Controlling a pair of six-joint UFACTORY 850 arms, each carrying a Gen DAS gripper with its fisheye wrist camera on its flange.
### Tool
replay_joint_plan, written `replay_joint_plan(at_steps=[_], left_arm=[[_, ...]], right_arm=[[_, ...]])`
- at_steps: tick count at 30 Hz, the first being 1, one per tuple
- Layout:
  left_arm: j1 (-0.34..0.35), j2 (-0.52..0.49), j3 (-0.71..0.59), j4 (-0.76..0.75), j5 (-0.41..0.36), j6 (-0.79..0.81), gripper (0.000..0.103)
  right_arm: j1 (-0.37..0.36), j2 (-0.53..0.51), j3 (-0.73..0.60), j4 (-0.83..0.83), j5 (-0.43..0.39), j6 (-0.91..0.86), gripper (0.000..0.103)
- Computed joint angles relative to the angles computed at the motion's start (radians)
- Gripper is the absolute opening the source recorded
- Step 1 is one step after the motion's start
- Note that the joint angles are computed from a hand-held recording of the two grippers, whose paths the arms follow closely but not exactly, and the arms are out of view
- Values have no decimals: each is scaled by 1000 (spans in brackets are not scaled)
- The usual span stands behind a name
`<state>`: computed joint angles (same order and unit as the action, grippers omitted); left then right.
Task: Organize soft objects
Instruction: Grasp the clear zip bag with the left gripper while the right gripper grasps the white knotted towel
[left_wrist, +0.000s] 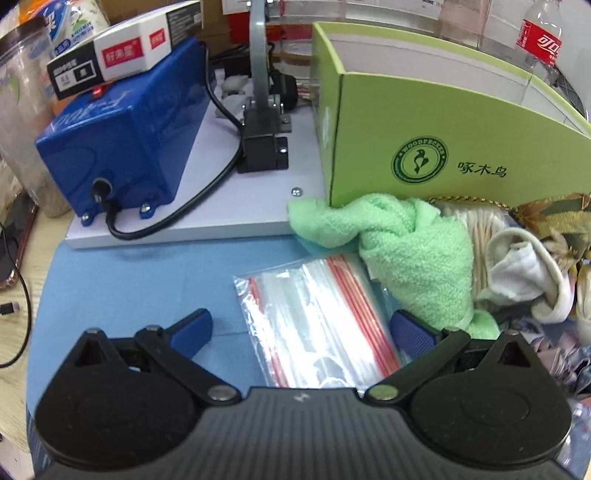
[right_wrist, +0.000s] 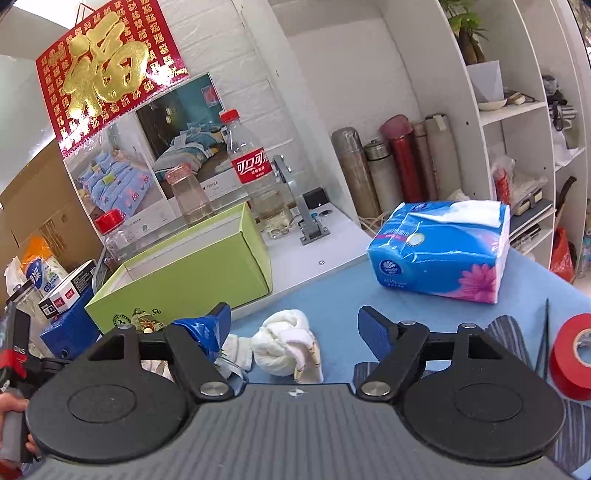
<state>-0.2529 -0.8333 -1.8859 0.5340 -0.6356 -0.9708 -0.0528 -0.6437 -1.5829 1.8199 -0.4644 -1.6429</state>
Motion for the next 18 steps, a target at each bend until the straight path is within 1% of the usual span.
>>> replay_joint_plan(at_steps=[4,6,7,11,13,16,18], left_arm=[[13,76,124,68,33,-92,102],[19,110,182,103,55,-132,102],[20,124,205,122,68,-149,102],[17,148,249,186,92,-206,102],[17,150,249,169,89,-195,102],[20,139,233,158,86,-178,102],[21,138,233,157,90,-174,102]], right_arm=[[2,2,-5,-15,5,4,62],[5,-3,-19,-54,14,7,62],[6,-9,-31,-99,14,24,62],[8,-63,-122,-386,-23,110,62],[13,-98,-188,-567,-30,131,62],[22,-137,-263,-747,-17,139,62],[18,-184,-347,-836,-93,161,63]])
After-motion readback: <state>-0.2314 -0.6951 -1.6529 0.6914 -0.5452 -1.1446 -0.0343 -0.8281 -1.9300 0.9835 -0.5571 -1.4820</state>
